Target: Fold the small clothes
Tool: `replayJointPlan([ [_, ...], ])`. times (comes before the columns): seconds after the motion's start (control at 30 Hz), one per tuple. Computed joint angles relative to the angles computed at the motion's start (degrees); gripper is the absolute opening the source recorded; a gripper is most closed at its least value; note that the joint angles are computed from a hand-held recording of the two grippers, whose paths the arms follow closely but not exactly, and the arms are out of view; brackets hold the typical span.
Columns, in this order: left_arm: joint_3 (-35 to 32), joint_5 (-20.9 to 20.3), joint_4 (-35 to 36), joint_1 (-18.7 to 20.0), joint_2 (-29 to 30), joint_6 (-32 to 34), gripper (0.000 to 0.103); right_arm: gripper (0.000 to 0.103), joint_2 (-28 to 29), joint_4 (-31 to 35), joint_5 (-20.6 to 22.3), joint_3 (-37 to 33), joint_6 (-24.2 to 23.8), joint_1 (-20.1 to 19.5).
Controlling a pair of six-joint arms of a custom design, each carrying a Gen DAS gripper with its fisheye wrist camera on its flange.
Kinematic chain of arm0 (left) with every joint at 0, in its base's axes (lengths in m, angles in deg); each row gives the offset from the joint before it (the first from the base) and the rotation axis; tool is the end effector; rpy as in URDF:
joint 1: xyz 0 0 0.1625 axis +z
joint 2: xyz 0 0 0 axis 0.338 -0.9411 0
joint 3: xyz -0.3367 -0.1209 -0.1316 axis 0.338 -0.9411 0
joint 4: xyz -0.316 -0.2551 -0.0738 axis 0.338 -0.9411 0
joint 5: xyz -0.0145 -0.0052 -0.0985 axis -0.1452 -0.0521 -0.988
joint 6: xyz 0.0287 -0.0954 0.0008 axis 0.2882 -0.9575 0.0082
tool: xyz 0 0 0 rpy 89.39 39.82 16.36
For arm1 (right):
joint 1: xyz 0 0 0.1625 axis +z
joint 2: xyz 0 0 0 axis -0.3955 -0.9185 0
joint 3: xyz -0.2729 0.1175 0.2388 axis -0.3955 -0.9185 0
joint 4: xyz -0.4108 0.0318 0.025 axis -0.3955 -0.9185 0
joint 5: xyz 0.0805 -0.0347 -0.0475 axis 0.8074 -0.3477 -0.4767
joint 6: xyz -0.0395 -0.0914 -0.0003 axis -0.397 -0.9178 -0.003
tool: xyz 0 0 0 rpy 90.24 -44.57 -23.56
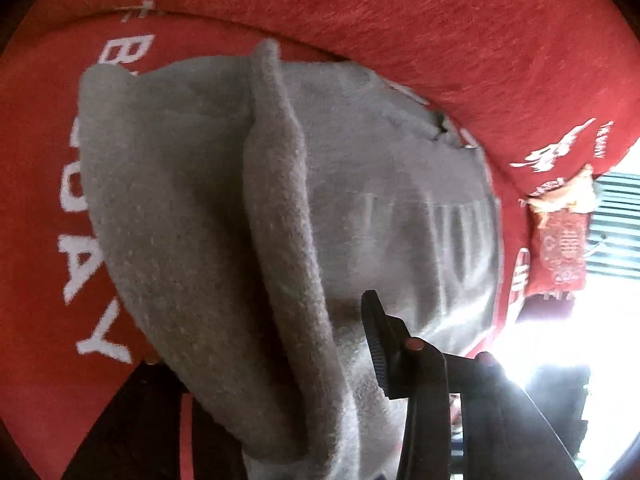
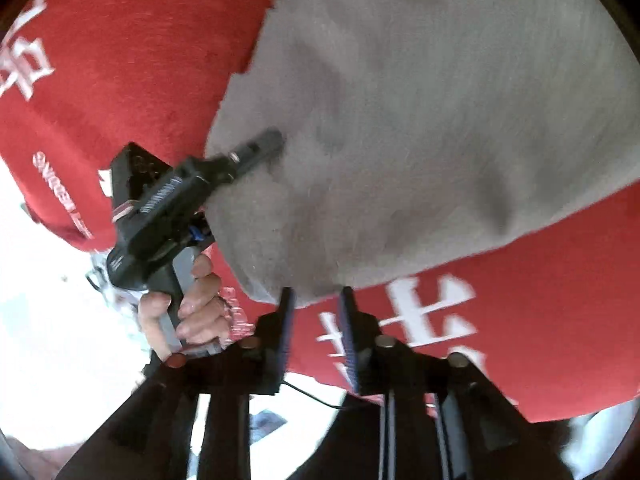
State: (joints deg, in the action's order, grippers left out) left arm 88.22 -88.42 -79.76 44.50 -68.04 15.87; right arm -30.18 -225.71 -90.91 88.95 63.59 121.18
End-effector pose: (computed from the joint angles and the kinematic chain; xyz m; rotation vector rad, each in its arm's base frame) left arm -0.1537 -0.6439 0.1145 0.2913 2.8832 0.4760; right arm 0.1970 -0.4603 0.1284 0.9998 2.8359 -0.3702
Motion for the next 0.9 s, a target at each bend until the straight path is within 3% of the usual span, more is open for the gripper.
replayJointPlan([
  [0.07, 0.96, 0.60, 0.12, 0.29, -0.57, -0.72, 0.050, 0.036, -2.38, 3.44, -5.56, -1.02, -1.60, 0.93],
  [0.13, 1.24, -0.76, -1.32, 0.41, -0.35, -1.92, 0.061, 0.033, -3.67, 4.81, -11.31, -2.09, -2.63, 1.09],
  [0.23, 1.73, 1.85, -1.42, -1.03, -0.32, -2.20, 0.064, 0.013, -2.91, 7.38, -17.87, -4.87, -4.84, 0.17],
  [0.3, 2.57, 5.98, -1.02, -2.41, -0.95, -0.81, 0.034, 0.013, -1.26, 8.52, -20.39, -6.74, -6.50, -0.40],
  [0.33, 2.76, 7.69, -0.57, -3.01, -1.12, -0.04, 0.034, 0.013, -0.20, 8.69, -20.63, -7.65, -7.63, -0.91],
  [0.37, 2.86, 7.92, -0.86, -3.05, -1.33, -0.04, 0.023, 0.013, 0.82, 9.35, -20.62, -8.47, -8.65, -1.37],
  [0.43, 3.26, 8.09, -1.74, -3.08, -2.41, -0.66, 0.017, 0.009, 3.00, 12.88, -20.72, -10.16, -10.45, -2.16],
  [0.53, 4.20, 7.59, -3.94, -4.29, -4.04, -2.24, 0.017, 0.008, 3.65, 14.22, -22.07, -11.03, -13.37, -1.34],
  [0.6, 4.85, 6.65, -6.23, -6.05, -4.95, -1.99, 0.017, 0.008, 2.87, 15.03, -20.55, -10.79, -14.25, -1.86],
  [0.77, 2.45, 5.21, -9.64, -12.68, -2.58, -0.67, 0.017, 0.009, -4.21, 12.11, -11.20, -5.23, -14.99, -6.87],
  [0.9, -1.63, 4.70, -9.76, -18.37, 2.54, 1.27, 0.017, 0.014, -12.37, 8.69, -8.15, 0.56, -13.79, -8.77],
])
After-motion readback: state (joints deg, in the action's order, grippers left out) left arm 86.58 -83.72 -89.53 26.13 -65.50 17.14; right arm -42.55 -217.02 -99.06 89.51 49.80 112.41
